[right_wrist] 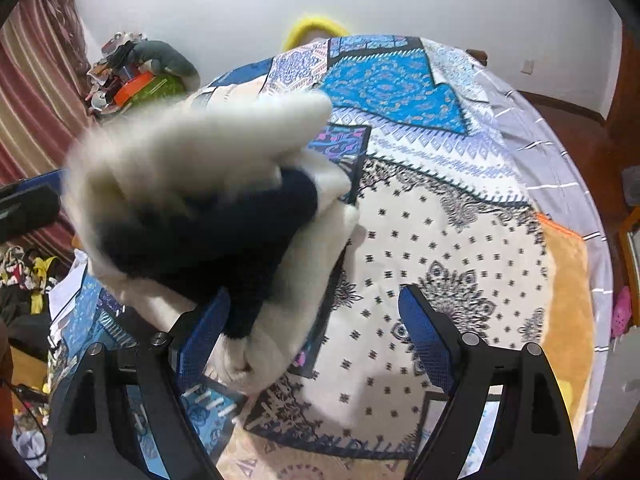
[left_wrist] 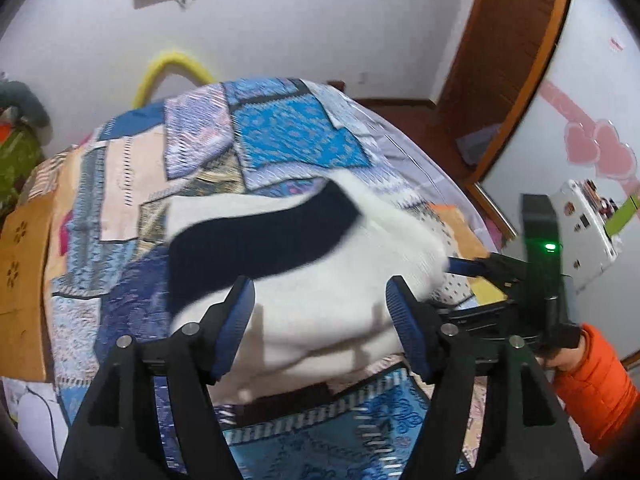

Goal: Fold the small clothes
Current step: 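Fold the held end over the sweater and release the left tool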

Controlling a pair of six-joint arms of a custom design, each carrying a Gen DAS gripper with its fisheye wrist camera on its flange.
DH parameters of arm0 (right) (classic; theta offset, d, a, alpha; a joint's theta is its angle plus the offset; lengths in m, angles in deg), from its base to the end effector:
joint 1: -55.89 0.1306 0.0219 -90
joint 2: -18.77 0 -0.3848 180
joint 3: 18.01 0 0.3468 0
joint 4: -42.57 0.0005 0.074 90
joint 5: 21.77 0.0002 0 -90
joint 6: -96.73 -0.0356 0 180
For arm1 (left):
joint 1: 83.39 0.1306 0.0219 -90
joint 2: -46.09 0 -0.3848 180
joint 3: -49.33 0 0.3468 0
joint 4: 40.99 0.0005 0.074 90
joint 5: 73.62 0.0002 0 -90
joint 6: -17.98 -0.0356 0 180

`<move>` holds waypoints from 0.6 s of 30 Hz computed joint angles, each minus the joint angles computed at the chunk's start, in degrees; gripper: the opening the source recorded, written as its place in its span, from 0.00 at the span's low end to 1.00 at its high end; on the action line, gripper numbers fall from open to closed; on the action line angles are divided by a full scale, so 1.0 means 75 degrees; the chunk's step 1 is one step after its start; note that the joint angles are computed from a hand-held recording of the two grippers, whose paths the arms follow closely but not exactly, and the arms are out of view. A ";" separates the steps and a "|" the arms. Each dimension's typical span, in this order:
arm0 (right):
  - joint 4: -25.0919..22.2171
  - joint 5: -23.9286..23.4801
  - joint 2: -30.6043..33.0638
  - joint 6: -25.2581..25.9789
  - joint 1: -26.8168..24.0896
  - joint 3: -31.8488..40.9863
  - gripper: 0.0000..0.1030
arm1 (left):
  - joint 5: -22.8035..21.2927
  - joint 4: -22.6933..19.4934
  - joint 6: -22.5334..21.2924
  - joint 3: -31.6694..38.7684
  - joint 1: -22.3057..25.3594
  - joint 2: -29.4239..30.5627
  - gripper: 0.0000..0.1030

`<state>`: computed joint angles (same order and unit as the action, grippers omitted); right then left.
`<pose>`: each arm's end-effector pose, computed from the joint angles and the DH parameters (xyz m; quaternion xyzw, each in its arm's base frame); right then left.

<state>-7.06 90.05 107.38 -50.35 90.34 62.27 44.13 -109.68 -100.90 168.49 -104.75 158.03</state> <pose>0.3478 0.2219 0.3742 0.2364 0.9152 0.0673 0.3194 0.5153 -0.2198 0.4383 0.4529 0.8268 -0.2162 0.2539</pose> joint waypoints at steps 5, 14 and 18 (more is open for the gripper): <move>-0.0454 0.0342 -0.0211 -0.0131 0.0166 0.0206 0.82 | -0.0289 0.0226 0.0418 0.0300 0.0309 0.0287 0.71; -0.0989 0.0938 -0.0286 -0.0122 0.0237 0.0698 0.82 | -0.0871 0.0026 0.0499 0.0576 0.0607 0.1057 0.71; -0.1132 0.1208 -0.0203 0.0045 0.0293 0.1050 0.82 | -0.0739 -0.0017 0.0329 0.0339 0.0764 0.1108 0.73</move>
<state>-15.55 99.11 105.86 -50.01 92.54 70.15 38.59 -109.80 -98.43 171.03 -99.02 166.34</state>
